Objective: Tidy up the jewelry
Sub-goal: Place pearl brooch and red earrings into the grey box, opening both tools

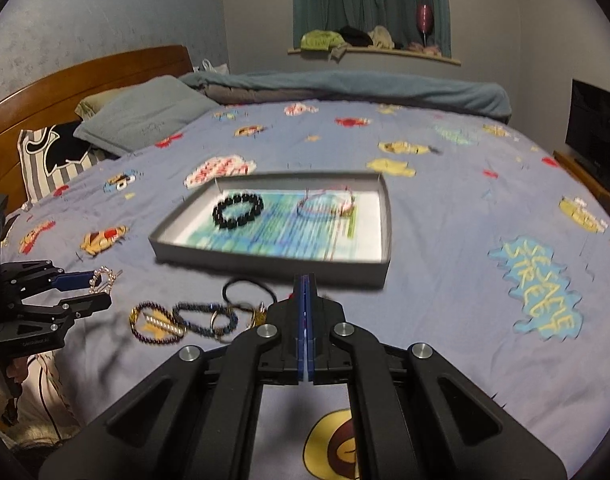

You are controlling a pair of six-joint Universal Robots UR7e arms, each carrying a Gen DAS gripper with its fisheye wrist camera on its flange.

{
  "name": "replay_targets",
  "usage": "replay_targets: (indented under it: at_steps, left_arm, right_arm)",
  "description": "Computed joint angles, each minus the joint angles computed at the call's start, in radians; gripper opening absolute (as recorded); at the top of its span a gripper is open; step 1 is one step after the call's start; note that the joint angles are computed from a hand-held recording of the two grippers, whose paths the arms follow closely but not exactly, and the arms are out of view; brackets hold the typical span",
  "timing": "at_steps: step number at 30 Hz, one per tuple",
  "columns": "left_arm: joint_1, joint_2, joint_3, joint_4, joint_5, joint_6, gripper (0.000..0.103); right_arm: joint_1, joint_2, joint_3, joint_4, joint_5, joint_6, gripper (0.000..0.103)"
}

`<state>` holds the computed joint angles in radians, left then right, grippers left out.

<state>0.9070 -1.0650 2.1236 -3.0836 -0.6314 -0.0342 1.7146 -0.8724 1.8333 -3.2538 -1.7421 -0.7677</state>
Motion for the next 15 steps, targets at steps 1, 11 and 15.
replay_targets:
  at_steps: [1,11,15]
  left_arm:
    - [0.0,0.0,-0.008,0.005,0.005,0.002,0.039]
    - [0.021,0.02,-0.133,0.032,0.033,0.065,0.039]
    - [0.046,0.047,-0.208,0.039,0.025,0.097,0.039]
  right_arm:
    - [0.004,-0.001,-0.005,-0.002,0.001,-0.001,0.0]
    - [0.035,0.023,-0.105,-0.03,0.004,-0.011,0.0]
    - [0.039,0.047,-0.172,-0.002,0.008,0.024,0.0]
